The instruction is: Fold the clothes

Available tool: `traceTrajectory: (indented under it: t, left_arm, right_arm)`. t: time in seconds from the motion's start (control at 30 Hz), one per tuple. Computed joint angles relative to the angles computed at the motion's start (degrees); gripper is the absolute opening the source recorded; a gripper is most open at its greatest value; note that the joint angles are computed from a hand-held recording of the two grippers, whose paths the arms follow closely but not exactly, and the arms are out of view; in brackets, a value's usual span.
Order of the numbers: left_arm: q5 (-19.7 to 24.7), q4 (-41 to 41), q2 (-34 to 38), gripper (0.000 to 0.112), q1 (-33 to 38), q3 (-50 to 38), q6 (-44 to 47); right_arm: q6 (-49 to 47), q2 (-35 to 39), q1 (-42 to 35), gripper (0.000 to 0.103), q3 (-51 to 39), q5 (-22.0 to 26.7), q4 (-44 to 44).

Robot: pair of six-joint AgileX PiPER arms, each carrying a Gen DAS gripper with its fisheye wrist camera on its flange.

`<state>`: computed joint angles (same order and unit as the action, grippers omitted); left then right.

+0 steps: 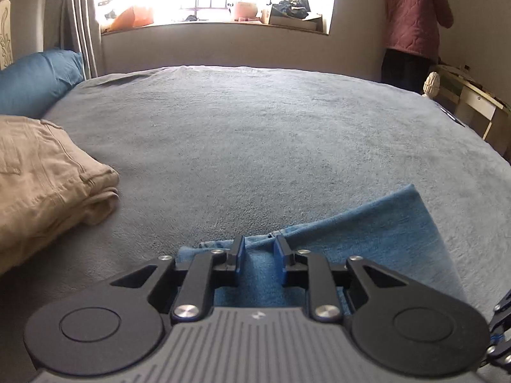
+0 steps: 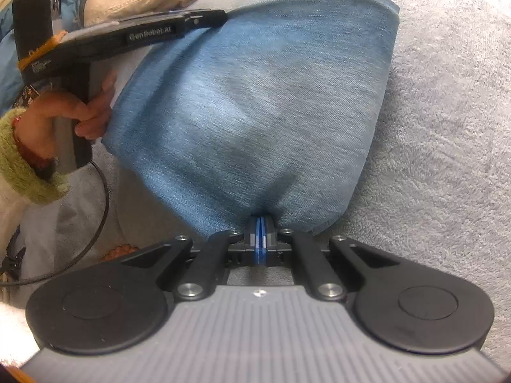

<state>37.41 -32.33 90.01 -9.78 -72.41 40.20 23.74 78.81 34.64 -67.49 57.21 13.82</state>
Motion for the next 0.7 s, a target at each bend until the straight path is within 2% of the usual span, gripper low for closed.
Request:
traceTrajectory:
  t: [0.07, 0.17, 0.27, 0.3, 0.43, 0.5, 0.6, 0.7]
  left_arm:
    - [0.71, 1.22, -1.35, 0.022, -0.70, -1.07, -1.13]
    - [3.97, -1.86, -1.23, 0.022, -2.10, -4.69, 1.29]
    - [6.12, -1.44, 1.53, 0.023, -6.95, -8.43, 0.29]
    - [5.57, -0.01, 2.88, 0.024, -9.11, -9.23, -0.47]
    - [3.11, 12.03, 10.93, 0.030, -14.59, -13.44, -13.23]
    - [5.68, 12.09, 12.80, 0.030, -13.23, -16.34, -18.97]
    - [6.24, 9.41, 8.17, 0.029, -10.97, -13.97, -18.17]
    - [9.38, 10.61, 1.91, 0.032, -8.78, -11.36, -16.88]
  right_arm:
    - [-0.76, -0.58, -0.41, 0.000, 0.61, -0.04, 0.50]
    - [-1.95, -1.51, -1.34, 0.000, 1.55, 0.02, 1.61]
    - [-2.47, -1.80, -1.75, 0.000, 1.77, 0.10, 2.17]
    - [-2.53, -2.01, -1.86, 0.000, 1.85, 0.24, 2.16]
    - [-0.08, 0.83, 0.17, 0.000, -0.68, -0.54, 0.83]
    - [0.01, 0.57, 0.17, 0.000, -0.60, -0.38, 0.81]
    - [-0.46, -0.21, -0.12, 0.000, -0.08, -0.13, 0.97]
    - [-1.82, -0.95, -1.13, 0.000, 0.72, -0.10, 2.25]
